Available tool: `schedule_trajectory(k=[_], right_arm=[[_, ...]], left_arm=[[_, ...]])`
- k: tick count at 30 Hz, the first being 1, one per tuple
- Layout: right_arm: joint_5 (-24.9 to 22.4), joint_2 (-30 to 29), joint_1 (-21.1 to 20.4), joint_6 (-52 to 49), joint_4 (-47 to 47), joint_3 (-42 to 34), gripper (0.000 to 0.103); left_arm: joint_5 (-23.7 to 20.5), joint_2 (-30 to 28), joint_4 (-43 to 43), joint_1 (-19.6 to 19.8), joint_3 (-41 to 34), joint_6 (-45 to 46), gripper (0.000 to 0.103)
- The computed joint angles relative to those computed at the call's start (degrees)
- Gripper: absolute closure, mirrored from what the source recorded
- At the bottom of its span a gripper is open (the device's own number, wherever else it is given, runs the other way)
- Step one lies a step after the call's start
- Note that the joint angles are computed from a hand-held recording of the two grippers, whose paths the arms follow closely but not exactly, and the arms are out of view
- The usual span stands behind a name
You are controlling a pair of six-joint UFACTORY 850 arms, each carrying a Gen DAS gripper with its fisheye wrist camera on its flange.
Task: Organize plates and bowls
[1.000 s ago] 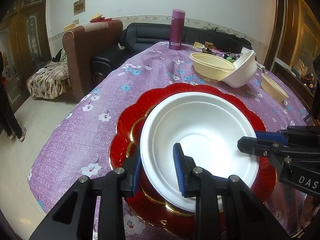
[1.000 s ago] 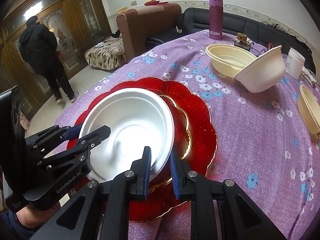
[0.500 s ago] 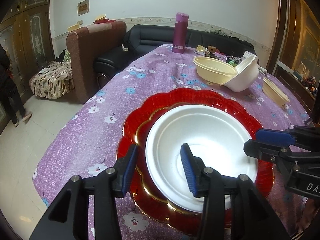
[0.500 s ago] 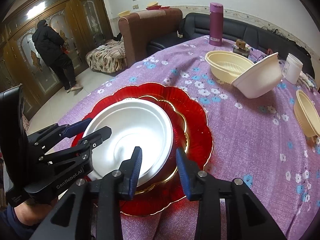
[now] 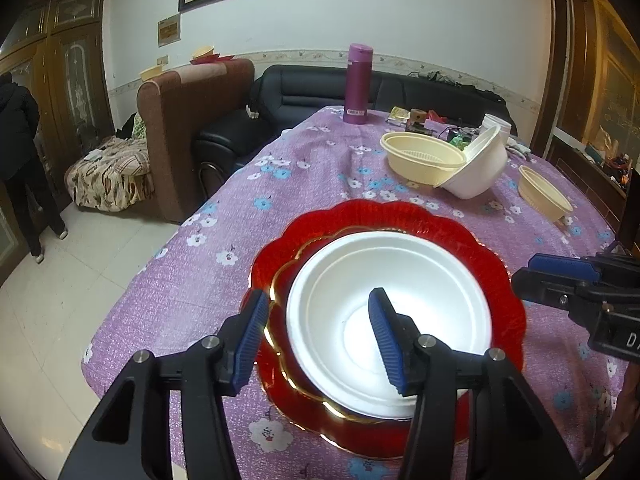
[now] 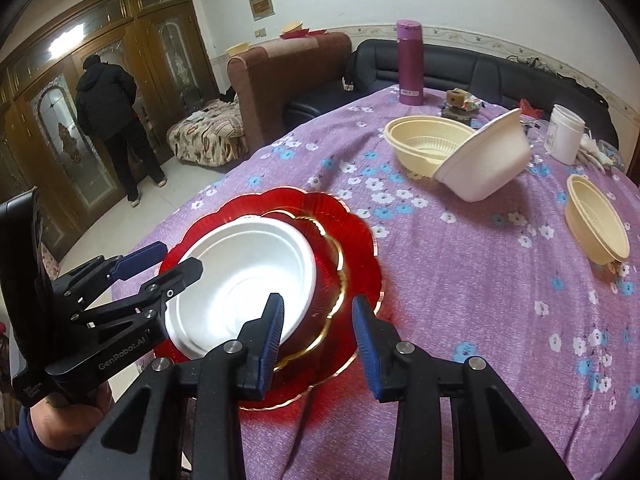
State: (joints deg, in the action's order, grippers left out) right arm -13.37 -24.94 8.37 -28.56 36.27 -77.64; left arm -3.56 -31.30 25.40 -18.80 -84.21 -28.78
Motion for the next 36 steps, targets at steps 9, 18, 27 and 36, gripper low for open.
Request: schedule_trajectory(k=[9, 18, 27, 36], right_arm=[[0.69, 2.10, -2.49, -5.88, 7.49, 2.18, 0.064], [1.21, 3.19, -4.24, -9.17, 11.88, 2.98, 0.064], [0.97, 2.80, -5.52, -4.32, 7.17, 2.11, 0.062], [0.71, 2.02, -6.65, 0.34, 2.73, -0.04, 0.057]], left_arm=[[0.24, 0.67, 1.20, -1.33, -0.36, 0.26, 0.051], [0.01, 0.36, -14.37, -2.77, -1.84, 17.46, 0.050], [0.08, -0.34, -33.07, -3.97, -3.06, 37.60, 0.049], [-0.22, -0.88, -48.83, -4.06, -3.75, 53.52, 0.049]])
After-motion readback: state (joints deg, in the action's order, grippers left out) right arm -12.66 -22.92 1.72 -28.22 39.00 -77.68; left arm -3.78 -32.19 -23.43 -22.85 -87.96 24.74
